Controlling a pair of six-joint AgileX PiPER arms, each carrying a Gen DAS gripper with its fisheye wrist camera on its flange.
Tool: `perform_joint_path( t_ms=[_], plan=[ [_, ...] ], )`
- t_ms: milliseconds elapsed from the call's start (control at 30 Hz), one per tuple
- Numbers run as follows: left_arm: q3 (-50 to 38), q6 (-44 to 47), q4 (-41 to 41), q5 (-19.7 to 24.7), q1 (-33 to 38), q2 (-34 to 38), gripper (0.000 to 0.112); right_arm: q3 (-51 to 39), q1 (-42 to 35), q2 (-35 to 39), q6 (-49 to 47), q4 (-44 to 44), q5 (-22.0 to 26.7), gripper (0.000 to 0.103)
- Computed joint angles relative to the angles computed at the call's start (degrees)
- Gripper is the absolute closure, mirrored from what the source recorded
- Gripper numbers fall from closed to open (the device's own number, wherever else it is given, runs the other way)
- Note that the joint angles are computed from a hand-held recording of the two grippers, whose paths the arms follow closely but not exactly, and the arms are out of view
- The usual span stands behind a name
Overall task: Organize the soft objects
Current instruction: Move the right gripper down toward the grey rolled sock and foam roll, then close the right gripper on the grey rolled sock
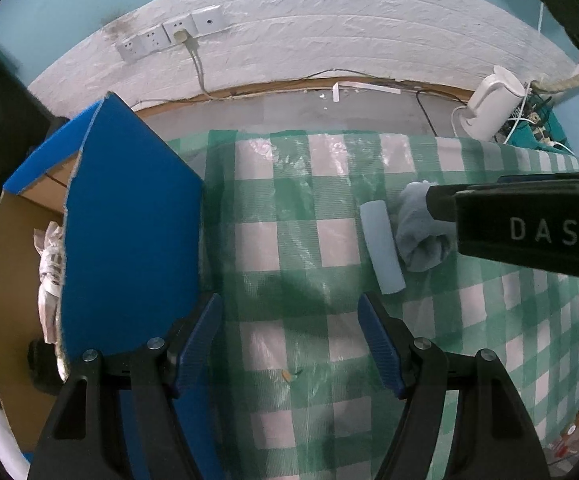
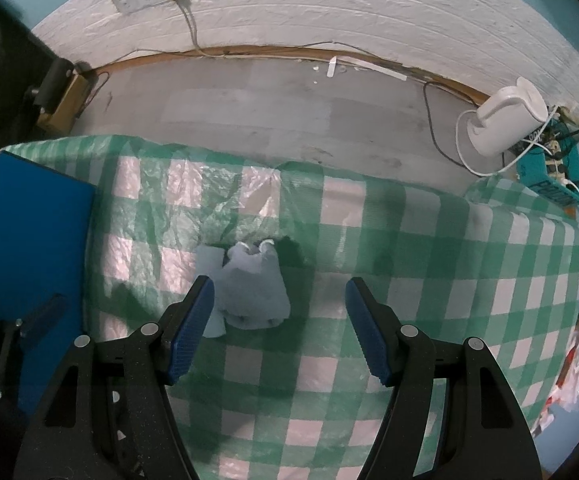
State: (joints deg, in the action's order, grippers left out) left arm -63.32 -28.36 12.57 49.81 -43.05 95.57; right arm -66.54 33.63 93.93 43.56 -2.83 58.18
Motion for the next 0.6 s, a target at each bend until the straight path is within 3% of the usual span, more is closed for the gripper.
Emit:
perform_joint_path(
  t_ms=[433, 467, 533, 600],
  plan=[
    [-0.04, -0.09, -0.14, -0.97, 0.89, 1.77, 0.040, -1.71, 0.50, 5.92, -1.34, 1.62, -1.77, 0.035],
    [-0.05, 0.06, -0.43, -1.03, 1.06, 1.97, 0.040, -1.61, 0.40, 6.16, -1.50, 1.89, -1.86, 0.038],
    [-0.13, 0.06, -0.74, -1.02, 1.17, 2.25, 0.040, -0.23, -0.30, 5.95, -2.93, 3.92, -3.45, 0.055],
    [-0.50, 0.05, -0.78, -0.79, 1.16, 2.59, 0.040, 0.87, -0.79, 5.47, -3.95, 5.17, -4.41, 0.061]
  ],
)
